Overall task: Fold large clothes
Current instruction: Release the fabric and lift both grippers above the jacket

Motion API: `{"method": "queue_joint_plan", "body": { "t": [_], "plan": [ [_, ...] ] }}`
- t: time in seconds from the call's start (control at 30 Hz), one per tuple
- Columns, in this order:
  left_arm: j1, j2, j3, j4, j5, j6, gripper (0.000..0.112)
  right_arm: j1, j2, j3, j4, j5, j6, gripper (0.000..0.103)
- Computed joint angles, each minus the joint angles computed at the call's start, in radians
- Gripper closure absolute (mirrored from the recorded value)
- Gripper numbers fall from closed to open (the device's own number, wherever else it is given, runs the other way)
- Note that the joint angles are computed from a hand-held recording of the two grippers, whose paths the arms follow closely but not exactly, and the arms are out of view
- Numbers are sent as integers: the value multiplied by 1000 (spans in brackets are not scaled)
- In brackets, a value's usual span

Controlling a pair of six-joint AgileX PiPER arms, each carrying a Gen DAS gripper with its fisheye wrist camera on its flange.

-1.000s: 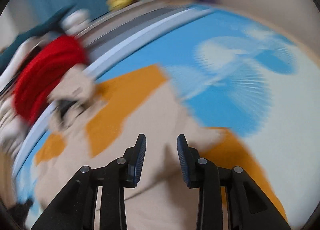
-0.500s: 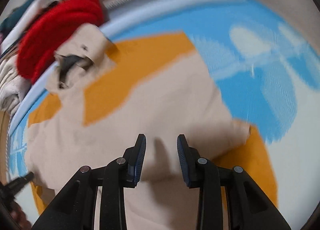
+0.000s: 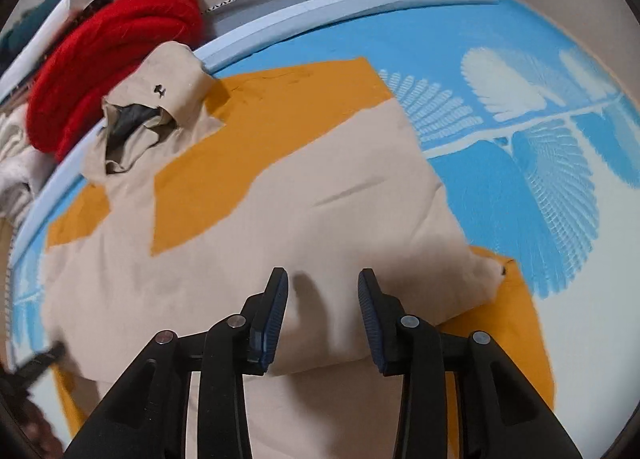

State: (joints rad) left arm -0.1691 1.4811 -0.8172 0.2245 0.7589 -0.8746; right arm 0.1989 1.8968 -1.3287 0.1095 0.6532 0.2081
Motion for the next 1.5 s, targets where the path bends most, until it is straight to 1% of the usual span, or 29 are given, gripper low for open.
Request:
{"method": "queue_joint_plan", "body": {
  "t": [0.03,0.07,0.13,0.2,0.37,0.43,0.53,0.6,0.7,0.77,0.87,1.03,1.1,1.23,1.27,1.33,1.4,1.43,1.47,1.5],
  "plan": [
    [-21,-12,-15,26,25,-25,80,-16,27,-21,35,45,-8,64],
    [-37,-26,-25,47,39,-41,80,-28,44,-30,46,72,2,64],
    [-83,-68,-56,113,77,-88,79,-59,39,-5,97,70,4,64],
    [-120,-100,-76,160,105,-134,75,-41,11,-5,51,56,28,64],
    [-202,-166,-110,222,135,-192,74,52,-162,83,-60,-112,9,64],
    [-254,-195,-118,273,164,-237,74,90,-216,112,-95,-169,-5,64],
    [-318,-222,-135,332,202,-299,69,131,-272,139,-120,-210,-42,64],
    [-357,-238,-140,370,227,-351,68,158,-312,170,-161,-223,-18,64],
    [-437,-253,-150,442,284,-441,66,161,-355,187,-127,-201,-40,64],
    [-498,-258,-157,491,324,-496,65,157,-397,215,-130,-198,-28,64],
    [-556,-263,-162,516,357,-532,64,142,-468,261,-118,-184,-30,64],
    [-647,-245,-153,541,406,-613,64,131,-536,302,-108,-153,-36,64],
    [-660,-238,-150,543,405,-623,64,124,-542,296,-87,-132,-55,64],
    [-647,-243,-138,552,372,-623,65,120,-518,261,-98,-80,-62,64],
    [-638,-244,-133,555,367,-620,67,114,-509,254,-87,-72,-73,65],
    [-623,-241,-128,559,364,-616,76,97,-489,235,-51,-53,-106,66],
    [-590,-241,-117,559,340,-598,85,87,-469,214,-30,-38,-133,71],
    [-573,-238,-111,561,324,-588,87,81,-460,203,-20,-33,-151,72],
    [-559,-231,-108,563,316,-577,91,73,-452,192,-11,-27,-167,77],
    [-547,-226,-107,564,308,-567,92,65,-444,183,3,-21,-186,83]
  ]
}}
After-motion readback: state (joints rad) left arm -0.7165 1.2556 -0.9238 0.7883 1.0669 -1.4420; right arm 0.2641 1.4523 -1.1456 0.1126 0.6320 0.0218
